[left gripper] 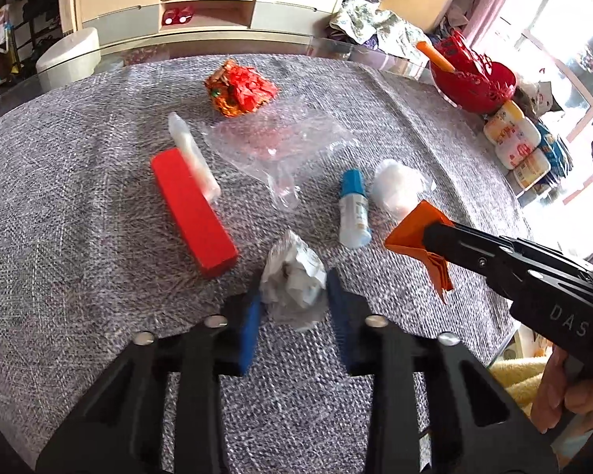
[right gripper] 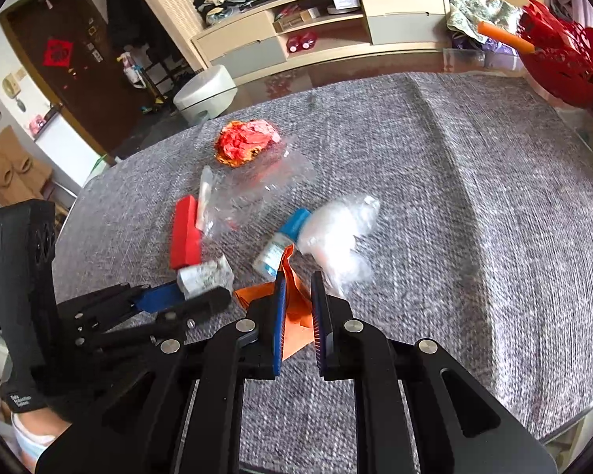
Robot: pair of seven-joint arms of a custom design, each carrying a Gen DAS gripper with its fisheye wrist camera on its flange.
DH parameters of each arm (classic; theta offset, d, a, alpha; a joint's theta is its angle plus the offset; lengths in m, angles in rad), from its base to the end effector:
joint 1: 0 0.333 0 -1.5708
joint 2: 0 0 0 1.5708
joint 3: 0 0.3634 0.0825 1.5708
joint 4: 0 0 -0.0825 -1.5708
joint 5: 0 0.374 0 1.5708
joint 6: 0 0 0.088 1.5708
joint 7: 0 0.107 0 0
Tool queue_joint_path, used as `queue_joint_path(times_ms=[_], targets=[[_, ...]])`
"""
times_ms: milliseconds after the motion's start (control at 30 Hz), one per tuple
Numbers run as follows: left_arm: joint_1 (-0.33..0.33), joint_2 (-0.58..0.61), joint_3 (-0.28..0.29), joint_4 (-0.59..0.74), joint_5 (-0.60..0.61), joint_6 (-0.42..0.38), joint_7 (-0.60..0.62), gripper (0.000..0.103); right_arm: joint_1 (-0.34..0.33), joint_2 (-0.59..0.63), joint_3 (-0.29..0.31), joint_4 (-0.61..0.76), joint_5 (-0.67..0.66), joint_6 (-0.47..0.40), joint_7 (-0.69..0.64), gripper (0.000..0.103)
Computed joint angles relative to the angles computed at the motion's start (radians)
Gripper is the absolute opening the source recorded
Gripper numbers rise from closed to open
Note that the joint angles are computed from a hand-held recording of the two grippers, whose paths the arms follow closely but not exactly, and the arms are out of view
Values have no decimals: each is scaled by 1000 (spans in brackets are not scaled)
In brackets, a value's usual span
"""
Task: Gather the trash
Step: 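Grasp the white crumpled wrapper with the left tool while the right tool grasps the orange paper, then lower the wrapper and orange paper into the bin and open both tools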
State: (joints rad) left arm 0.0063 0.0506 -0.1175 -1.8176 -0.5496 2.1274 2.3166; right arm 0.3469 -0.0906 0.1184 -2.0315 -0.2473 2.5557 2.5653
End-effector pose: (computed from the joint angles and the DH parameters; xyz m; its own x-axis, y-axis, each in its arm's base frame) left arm 0.5908 -0.0877 0.5868 -0.6148 -0.7486 0.2480 -0.7507 0.4591 -0.4750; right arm 0.4990 0.2574 0.6065 -0.2474 -0.9104 -0.3316 -0.7723 0.3919 -0.4999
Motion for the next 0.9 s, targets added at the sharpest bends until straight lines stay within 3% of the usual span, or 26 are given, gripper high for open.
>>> queue_joint_path(times_ms=[400,600,900], targets=[[25,-176,51,-161,-22,-9,87,19,25,-100,49,-68,-53,-36,115,14],[49,-290,109,-243,-73,-75,118,20,52,-142,80,-85,-76,-70,155,14],[83,-448,160,-386,-51,-117,173,20,115,-173,122,-137,-65,-87,200,14]])
